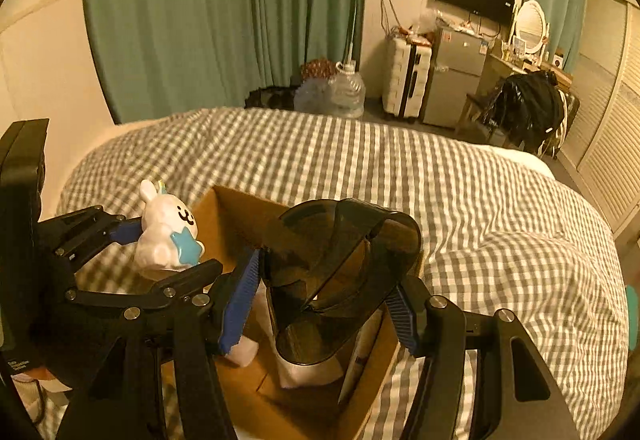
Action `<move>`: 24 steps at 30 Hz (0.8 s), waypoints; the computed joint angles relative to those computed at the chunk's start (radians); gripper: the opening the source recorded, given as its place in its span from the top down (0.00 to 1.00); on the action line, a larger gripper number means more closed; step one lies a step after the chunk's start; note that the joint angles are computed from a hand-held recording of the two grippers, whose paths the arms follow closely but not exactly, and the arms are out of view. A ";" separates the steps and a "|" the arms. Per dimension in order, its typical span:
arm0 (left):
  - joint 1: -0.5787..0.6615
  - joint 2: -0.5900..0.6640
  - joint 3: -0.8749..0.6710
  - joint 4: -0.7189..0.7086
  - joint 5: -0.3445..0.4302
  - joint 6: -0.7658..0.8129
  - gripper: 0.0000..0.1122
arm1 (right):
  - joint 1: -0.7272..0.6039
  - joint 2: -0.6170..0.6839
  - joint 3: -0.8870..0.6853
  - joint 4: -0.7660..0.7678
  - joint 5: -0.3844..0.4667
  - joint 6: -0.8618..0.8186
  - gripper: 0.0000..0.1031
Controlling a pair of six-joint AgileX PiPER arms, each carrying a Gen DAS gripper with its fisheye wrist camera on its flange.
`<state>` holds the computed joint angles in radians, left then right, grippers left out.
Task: Organize objects
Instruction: 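Carry the bunny with the left gripper while the right gripper carries the nozzle into the box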
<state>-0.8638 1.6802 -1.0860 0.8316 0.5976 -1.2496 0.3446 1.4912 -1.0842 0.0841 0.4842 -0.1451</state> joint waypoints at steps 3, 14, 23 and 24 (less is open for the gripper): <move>0.025 0.028 0.007 -0.008 -0.049 0.014 0.45 | -0.018 0.058 0.011 0.030 -0.044 -0.043 0.42; -0.045 0.021 -0.005 0.001 0.040 -0.028 0.24 | -0.060 0.002 0.080 0.177 -0.116 -0.176 0.29; -0.275 -0.189 -0.032 0.053 0.387 -0.098 0.17 | -0.031 -0.330 0.092 -0.052 0.054 0.077 0.23; -0.318 -0.209 -0.046 0.065 0.448 -0.111 0.17 | -0.004 -0.376 0.092 -0.109 0.085 0.132 0.22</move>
